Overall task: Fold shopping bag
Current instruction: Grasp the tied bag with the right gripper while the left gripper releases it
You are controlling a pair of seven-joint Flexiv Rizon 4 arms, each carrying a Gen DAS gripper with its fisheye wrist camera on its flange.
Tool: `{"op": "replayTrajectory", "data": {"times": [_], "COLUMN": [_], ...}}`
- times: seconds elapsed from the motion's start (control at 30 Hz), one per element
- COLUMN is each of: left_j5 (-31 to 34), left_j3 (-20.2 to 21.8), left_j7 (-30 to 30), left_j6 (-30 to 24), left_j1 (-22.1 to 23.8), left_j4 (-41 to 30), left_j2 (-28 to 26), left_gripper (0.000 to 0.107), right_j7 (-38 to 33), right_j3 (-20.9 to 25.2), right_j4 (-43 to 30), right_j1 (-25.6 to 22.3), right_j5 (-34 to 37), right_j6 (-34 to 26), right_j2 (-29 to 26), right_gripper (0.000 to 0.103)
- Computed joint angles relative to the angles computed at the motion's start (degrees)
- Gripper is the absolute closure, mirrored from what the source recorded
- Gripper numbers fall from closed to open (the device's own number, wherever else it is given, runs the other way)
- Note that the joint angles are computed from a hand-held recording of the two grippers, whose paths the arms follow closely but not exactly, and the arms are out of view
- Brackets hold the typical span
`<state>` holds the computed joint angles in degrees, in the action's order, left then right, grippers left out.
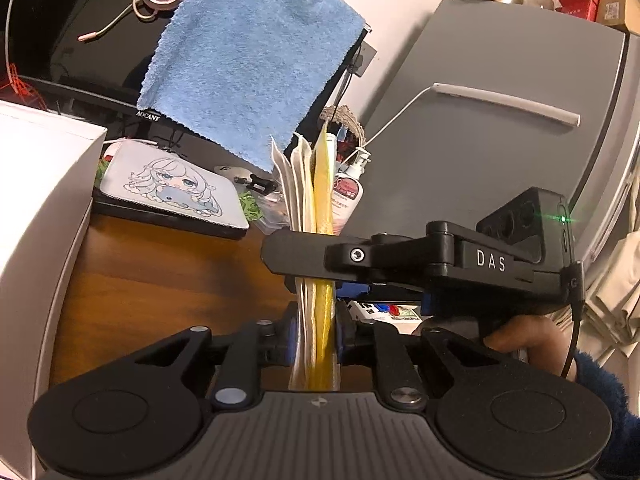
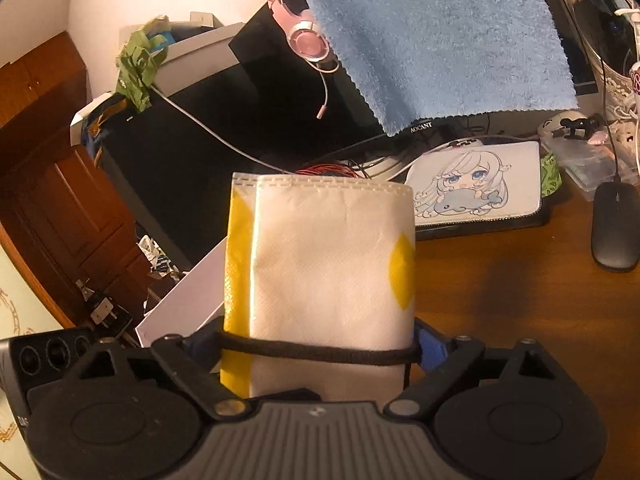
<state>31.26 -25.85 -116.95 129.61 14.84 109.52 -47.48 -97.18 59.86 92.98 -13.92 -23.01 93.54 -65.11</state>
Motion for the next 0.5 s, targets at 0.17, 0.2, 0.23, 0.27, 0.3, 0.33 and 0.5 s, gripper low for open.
{"op": "replayTrajectory", "data": {"times": [0.17,0.2,0.23,0.27,0.3,0.33,0.5], "left_j5": [-2.2,-2.8,-3.4,-4.6,-6.1,-7.0,-11.7], "left_j3": [1.6,1.8,2.1,2.6,3.3,3.5,1.5], "left_j7": [-0.8,-1.1,-1.4,-1.3,-1.0,-0.5,3.1], "left_j6": [1.3,0.7,-0.3,-1.5,-2.9,-4.6,-13.9], "left_j1": [-0.7,-0.8,-0.9,-1.4,-2.0,-2.3,-2.1], "left_j4": [1.5,2.1,2.7,3.3,4.0,4.3,4.8], "left_j2": [1.1,1.8,2.7,3.8,4.9,5.9,8.6], "left_gripper": [0.058,0.053,0.050,0.049,0.047,0.045,0.038], "right_j7": [1.7,2.2,2.4,2.5,2.3,1.8,0.4], "right_j3": [-2.2,-3.5,-4.8,-6.5,-8.8,-11.1,-20.6], "right_j4": [-1.2,-1.9,-2.8,-3.6,-4.6,-5.7,-13.9], "right_j1": [1.6,2.3,2.9,3.8,5.0,6.2,13.4], "right_j5": [0.5,0.5,0.6,1.1,1.0,0.5,-3.0], "right_j6": [0.7,-0.2,-1.6,-3.0,-5.5,-8.5,-29.5], "right_j2": [1.5,2.7,3.8,5.3,7.3,9.1,13.4], "right_gripper": [0.014,0.015,0.015,0.015,0.014,0.014,0.014]}}
